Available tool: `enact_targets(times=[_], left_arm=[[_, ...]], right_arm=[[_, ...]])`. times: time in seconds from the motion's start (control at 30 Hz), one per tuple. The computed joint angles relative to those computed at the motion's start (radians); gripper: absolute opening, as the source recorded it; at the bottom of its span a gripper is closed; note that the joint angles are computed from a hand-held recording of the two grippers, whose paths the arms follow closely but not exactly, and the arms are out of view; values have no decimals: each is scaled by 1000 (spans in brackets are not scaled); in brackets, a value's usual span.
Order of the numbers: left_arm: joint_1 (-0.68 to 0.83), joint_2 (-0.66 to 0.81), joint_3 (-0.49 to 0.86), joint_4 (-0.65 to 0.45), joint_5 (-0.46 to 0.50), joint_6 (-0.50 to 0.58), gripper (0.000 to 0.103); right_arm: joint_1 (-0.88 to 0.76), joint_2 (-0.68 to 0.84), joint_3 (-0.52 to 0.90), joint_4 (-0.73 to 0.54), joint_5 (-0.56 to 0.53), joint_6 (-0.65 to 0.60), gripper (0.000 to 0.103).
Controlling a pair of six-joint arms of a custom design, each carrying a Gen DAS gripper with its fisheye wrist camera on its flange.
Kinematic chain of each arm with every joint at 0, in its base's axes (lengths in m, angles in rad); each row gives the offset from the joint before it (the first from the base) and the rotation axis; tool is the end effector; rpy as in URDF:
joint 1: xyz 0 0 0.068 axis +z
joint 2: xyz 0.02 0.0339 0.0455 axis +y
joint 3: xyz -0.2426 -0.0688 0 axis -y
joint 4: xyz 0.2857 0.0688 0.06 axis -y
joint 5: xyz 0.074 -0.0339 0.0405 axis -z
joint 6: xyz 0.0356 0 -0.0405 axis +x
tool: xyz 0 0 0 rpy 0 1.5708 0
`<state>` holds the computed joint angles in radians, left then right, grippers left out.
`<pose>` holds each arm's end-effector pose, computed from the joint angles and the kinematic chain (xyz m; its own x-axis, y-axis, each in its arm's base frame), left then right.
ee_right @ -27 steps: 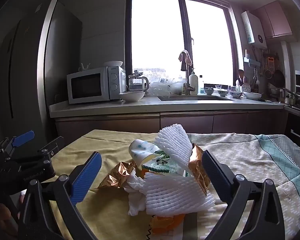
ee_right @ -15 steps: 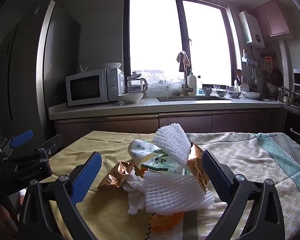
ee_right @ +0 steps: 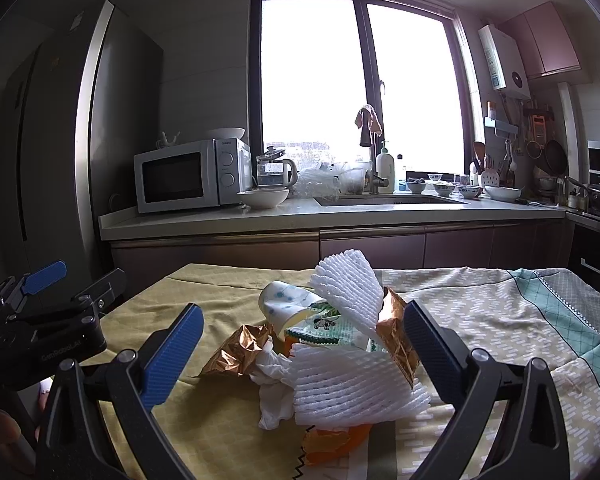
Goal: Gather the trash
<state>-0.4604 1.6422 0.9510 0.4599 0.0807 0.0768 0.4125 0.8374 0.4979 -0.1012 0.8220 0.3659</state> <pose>0.3591 -0.1813 0.1945 -0.1654 0.1674 -0.9719 0.5274 0.8478 0.0563 0.2265 0.0707 0.2133 -0.2454 0.1585 -0.9564 0.4517 0.8916 0.0318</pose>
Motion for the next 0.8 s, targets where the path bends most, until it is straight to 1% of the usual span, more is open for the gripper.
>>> enact_targets(times=[0.8], left_arm=[[3, -15, -10, -4, -12, -6, 98]], right_arm=[[2, 5, -3, 16, -3, -3, 97]])
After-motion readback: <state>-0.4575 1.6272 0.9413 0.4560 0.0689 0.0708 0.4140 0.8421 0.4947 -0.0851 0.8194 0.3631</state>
